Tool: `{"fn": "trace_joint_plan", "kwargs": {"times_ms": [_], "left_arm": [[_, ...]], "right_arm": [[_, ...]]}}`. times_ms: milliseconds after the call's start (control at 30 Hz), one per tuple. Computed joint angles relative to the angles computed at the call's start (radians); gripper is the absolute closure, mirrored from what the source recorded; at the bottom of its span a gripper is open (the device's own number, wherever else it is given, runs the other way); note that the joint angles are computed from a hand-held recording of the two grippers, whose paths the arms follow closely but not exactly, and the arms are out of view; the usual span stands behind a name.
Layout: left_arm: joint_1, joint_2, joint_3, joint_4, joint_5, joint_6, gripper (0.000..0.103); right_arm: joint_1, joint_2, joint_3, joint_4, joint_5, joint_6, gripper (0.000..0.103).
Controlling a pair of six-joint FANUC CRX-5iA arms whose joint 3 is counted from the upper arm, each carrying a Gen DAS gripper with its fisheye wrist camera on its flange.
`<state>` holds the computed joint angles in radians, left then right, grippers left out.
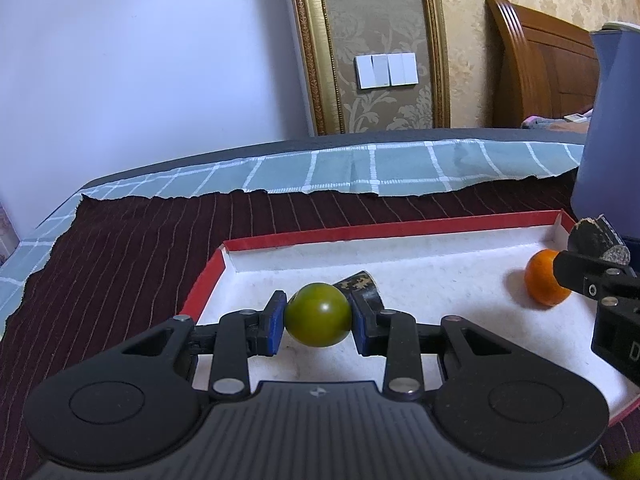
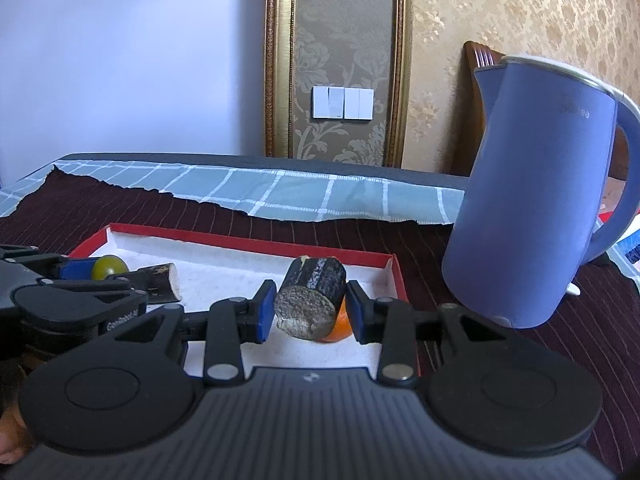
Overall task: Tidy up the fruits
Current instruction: 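Lower the dark slice into the tray and open the right tool while the left tool releases the green fruit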
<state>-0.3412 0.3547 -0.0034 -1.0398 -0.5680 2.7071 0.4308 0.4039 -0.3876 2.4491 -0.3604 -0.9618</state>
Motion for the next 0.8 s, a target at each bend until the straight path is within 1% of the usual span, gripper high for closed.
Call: {"fn": "trace_joint_plan", "kwargs": {"times_ms": [467, 800], "left_arm": [[0.008, 0.02, 0.022, 0.002, 0.003, -0.004, 0.07], [0.005, 0.029, 0.033, -0.002, 0.023, -0.022, 0.07]], "right_arm": [[-0.005, 0.035, 0.035, -0.025, 0.013, 0.014, 0.068], [-0.002, 0.047, 0.046, -0.049, 0.008, 0.036, 0.068]]}}
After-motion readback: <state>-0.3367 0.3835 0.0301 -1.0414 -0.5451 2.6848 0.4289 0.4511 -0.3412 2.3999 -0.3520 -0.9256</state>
